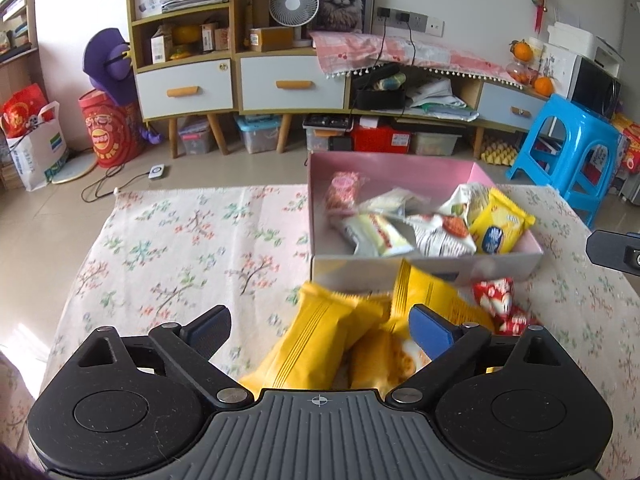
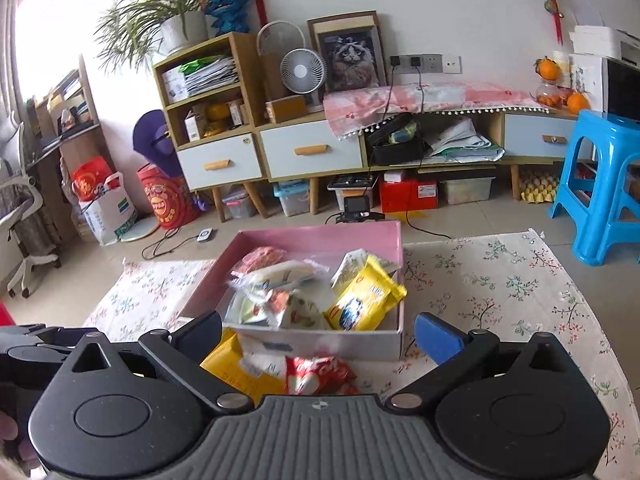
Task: Organize snacks
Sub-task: 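Withdraw both grippers from the box back over the snack pile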
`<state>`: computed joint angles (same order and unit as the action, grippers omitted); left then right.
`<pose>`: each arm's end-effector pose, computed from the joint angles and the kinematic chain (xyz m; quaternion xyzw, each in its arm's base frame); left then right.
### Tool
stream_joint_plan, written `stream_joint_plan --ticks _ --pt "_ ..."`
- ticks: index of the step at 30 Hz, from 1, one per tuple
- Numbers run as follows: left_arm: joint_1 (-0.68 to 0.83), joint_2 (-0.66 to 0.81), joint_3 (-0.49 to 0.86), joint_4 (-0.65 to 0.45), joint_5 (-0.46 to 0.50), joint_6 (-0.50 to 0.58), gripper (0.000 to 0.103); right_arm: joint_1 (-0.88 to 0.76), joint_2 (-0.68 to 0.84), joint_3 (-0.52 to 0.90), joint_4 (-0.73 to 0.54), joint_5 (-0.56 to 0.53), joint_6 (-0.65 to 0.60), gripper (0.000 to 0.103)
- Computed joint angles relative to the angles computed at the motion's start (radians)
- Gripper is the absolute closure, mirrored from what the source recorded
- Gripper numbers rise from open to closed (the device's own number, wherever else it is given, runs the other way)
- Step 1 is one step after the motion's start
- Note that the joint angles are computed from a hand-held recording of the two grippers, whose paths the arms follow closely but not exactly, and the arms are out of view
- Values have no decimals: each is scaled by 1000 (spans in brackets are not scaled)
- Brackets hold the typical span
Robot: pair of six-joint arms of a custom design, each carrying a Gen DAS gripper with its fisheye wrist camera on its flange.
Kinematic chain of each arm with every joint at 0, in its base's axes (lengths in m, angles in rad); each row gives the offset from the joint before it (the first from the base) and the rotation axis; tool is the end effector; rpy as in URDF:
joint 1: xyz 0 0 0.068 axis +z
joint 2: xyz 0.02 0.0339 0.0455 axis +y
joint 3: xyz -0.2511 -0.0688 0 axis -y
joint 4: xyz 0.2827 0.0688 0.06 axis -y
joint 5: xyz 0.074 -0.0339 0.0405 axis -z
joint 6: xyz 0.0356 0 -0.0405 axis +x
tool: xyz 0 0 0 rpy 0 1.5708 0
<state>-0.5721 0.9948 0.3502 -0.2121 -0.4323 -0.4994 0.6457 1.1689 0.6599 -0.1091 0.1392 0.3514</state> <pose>0.1888 -0.1038 0.1218 -0.0417 0.9173 -0.0015 0.3961 0.2321 0.1687 0.1959 -0.0984 0.8816 0.1644 0.4313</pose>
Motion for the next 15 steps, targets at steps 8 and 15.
stream_joint_plan --ticks 8,15 --pt "-36 -194 -165 -28 -34 -28 6 96 -42 -81 30 55 11 9" --pt "-34 -358 -262 -89 -11 -39 6 153 -69 -126 26 93 15 9"
